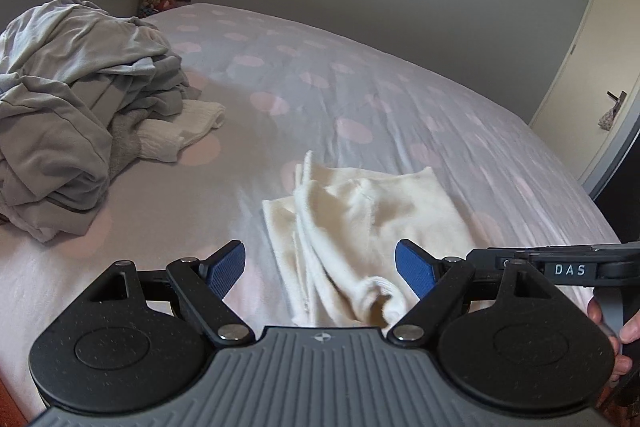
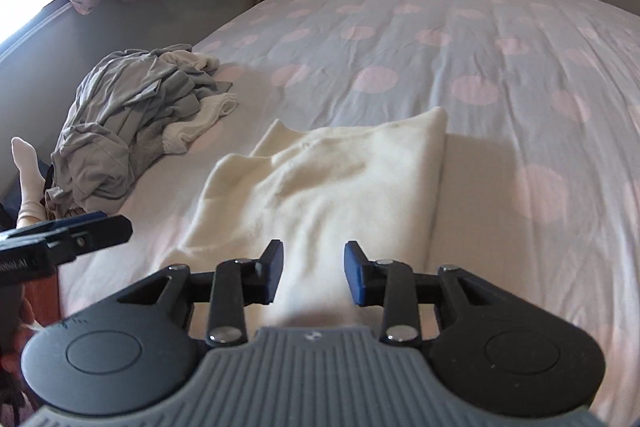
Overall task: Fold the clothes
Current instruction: 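Lift the sweater end with the right tool and fold it over the body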
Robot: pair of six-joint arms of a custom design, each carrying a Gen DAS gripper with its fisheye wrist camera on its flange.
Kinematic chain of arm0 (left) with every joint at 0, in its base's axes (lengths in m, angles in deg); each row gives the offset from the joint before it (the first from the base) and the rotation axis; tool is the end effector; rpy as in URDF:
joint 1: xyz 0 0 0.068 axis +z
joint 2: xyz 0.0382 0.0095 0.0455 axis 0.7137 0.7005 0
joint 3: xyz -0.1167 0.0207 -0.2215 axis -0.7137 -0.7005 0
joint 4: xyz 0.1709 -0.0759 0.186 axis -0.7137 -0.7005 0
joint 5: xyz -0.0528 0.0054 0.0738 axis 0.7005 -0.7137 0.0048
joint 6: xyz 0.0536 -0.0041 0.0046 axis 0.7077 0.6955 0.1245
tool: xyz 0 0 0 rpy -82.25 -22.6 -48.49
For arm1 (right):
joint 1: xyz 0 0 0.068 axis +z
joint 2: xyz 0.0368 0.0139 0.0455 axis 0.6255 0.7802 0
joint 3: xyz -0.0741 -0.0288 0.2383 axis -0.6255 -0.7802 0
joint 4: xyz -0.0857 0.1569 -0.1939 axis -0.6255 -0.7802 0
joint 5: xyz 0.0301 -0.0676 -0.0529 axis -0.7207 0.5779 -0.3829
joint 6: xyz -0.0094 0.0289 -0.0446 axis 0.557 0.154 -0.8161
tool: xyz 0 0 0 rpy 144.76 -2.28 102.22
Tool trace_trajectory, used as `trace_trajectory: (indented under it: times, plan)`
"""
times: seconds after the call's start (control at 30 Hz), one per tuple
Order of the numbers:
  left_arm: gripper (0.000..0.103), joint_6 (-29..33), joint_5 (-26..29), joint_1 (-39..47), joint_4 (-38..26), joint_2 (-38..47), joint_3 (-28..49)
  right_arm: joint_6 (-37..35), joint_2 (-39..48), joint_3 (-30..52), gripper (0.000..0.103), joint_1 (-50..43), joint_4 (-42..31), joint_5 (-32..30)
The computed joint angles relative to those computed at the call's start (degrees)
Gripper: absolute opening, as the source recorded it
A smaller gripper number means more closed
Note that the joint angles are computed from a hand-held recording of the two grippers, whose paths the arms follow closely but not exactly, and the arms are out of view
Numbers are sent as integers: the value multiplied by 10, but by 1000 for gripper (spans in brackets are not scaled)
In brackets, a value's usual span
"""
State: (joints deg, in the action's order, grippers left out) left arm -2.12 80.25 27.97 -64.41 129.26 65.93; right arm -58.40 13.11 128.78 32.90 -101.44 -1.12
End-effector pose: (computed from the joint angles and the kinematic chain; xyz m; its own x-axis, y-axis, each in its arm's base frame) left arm 0.2301 -0.0711 0.1898 -0.6384 -0.2346 -0.7330 0.0012 0.9521 -0.3057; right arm 0.3444 -0.0178 0.2056 -0.7319 -0.1222 -0.6703 -0.3740 0.8944 0.2453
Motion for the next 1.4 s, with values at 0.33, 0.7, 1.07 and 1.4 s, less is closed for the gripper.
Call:
trace_trajectory:
  times: [0.33,0.7,1.07,1.4]
  plan:
    - [55,-22,21,-63,-2,40,6,-179,-107,-140,48,-68,-6,-9]
    - [8,-47,34,-26,-6,23,-13,-230,-114,-222,43,-22,94,58]
    - [6,-88,35,-15,-34,9,-47,-237,-122,-191,6,-76,39,16]
    - [7,-90,56,12,14,75,-62,-256,-104,-208,7,-77,40,55]
